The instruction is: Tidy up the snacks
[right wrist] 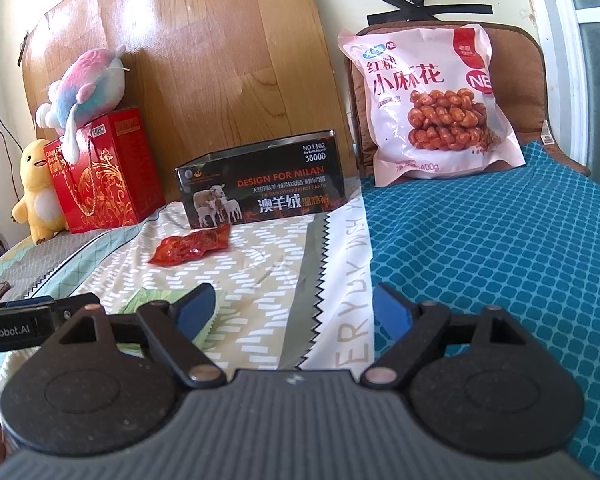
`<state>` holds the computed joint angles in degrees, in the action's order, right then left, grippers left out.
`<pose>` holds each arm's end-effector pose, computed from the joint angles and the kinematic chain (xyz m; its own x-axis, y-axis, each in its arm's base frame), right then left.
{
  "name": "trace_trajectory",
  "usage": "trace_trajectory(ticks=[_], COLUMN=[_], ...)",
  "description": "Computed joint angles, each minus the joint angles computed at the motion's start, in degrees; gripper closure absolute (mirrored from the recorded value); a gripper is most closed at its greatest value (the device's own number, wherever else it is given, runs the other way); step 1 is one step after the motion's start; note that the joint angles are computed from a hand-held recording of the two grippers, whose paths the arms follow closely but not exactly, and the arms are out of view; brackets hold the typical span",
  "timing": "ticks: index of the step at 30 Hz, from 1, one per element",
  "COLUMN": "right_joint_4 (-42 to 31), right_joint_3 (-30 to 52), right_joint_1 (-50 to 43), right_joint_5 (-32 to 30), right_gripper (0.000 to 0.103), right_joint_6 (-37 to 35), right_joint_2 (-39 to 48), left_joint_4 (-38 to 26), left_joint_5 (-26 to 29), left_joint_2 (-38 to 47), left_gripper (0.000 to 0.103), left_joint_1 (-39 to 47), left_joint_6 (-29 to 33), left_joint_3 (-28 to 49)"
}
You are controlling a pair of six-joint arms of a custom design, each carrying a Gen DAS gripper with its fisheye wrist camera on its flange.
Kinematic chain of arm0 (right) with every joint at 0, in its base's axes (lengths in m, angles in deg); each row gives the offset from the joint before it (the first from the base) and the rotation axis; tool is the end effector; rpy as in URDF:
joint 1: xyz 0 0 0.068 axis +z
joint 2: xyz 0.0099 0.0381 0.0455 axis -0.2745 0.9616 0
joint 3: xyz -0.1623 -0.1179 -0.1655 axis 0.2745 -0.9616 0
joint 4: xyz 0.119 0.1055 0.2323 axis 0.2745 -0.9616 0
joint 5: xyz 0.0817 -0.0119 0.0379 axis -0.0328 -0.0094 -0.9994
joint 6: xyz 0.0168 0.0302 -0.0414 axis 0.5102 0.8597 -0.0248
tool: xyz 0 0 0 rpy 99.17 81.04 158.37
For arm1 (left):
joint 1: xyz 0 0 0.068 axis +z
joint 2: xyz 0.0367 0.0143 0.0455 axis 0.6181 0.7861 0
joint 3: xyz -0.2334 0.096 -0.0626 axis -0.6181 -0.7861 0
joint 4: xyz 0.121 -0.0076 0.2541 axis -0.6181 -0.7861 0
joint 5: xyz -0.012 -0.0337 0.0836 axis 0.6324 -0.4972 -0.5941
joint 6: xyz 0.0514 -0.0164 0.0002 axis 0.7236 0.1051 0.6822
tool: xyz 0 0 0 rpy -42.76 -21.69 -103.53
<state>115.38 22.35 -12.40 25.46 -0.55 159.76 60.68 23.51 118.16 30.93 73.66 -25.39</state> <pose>0.2884 0.0288 0.0220 -0.4438 0.0880 -0.8918 -0.2873 0.9287 0.2346 0.2440 -0.0257 0.0399 -0.4763 -0.1306 -0.8695 -0.0960 0.9907 -0.0962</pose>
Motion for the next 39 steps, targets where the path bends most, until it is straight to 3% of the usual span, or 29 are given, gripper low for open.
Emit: trace_trajectory(ticks=[39], right_joint_4=[-0.1], right_joint_3=[0.4], right_joint_1=[-0.1], right_joint_5=[-1.7], right_gripper=[0.012], right_joint_6=[0.5], right_joint_2=[0.5], left_joint_4=[1.2], left_joint_5=[-0.8], left_joint_2=[0.0], left_gripper=[0.010], left_joint_1=[0.0], left_joint_6=[-1.2], left_joint_3=[-0.5])
